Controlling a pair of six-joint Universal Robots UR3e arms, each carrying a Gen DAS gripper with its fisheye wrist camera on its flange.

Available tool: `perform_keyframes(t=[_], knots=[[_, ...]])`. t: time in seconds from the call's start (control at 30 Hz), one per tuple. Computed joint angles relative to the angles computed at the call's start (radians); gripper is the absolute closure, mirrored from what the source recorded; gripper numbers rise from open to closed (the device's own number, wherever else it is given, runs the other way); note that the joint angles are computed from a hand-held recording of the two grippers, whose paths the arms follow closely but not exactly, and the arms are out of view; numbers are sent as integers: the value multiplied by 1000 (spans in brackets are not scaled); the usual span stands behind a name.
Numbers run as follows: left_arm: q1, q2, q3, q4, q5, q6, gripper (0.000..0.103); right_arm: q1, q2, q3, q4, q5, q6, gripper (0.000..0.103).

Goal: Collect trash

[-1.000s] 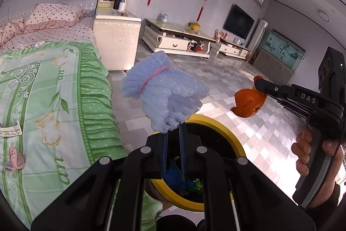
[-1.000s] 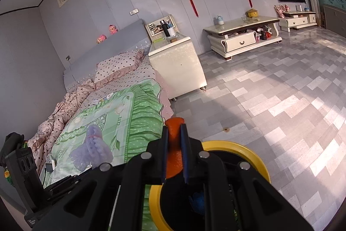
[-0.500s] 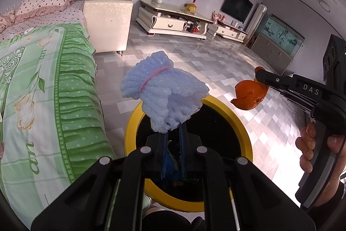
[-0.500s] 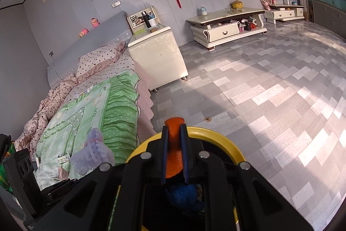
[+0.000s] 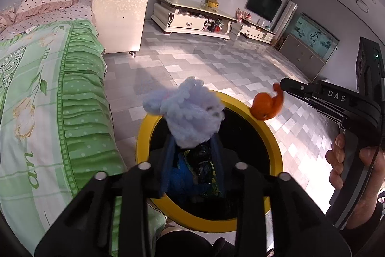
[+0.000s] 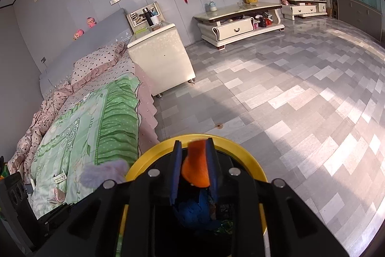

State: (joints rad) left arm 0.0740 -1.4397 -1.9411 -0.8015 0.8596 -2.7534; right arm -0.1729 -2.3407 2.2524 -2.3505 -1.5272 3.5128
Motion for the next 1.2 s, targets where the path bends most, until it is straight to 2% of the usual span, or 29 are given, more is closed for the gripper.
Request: perform_keyframes(t=[0.03,0.07,0.2,0.33,0.63,0.87,1.0,1.2], knots=[[12,9,-9,3,-9,-1,52,10,6,-2,-4,-18,9,73],[23,16,-14,-1,-16,5,52,11,5,-2,-1,-24,13,68],[64,35,-19,-29,-30,33,44,8,2,-3,9,-24,32,61],[129,47,-23,-51,-37,64,38,60,37,-13,-22,-43,66,48],[353,56,19,-149,-77,176,36,354,304,-176,-173,-183,156,42],[553,6,108,-235,-115,251,36,531,570,-383,-235,-221,199,41],[640,-82,182,-232,-108,279,36,624,741,-536,-257,-226,209,41],[728,-261,317,-153,-59,271,36,729,1013,-825,-221,-211,208,40]])
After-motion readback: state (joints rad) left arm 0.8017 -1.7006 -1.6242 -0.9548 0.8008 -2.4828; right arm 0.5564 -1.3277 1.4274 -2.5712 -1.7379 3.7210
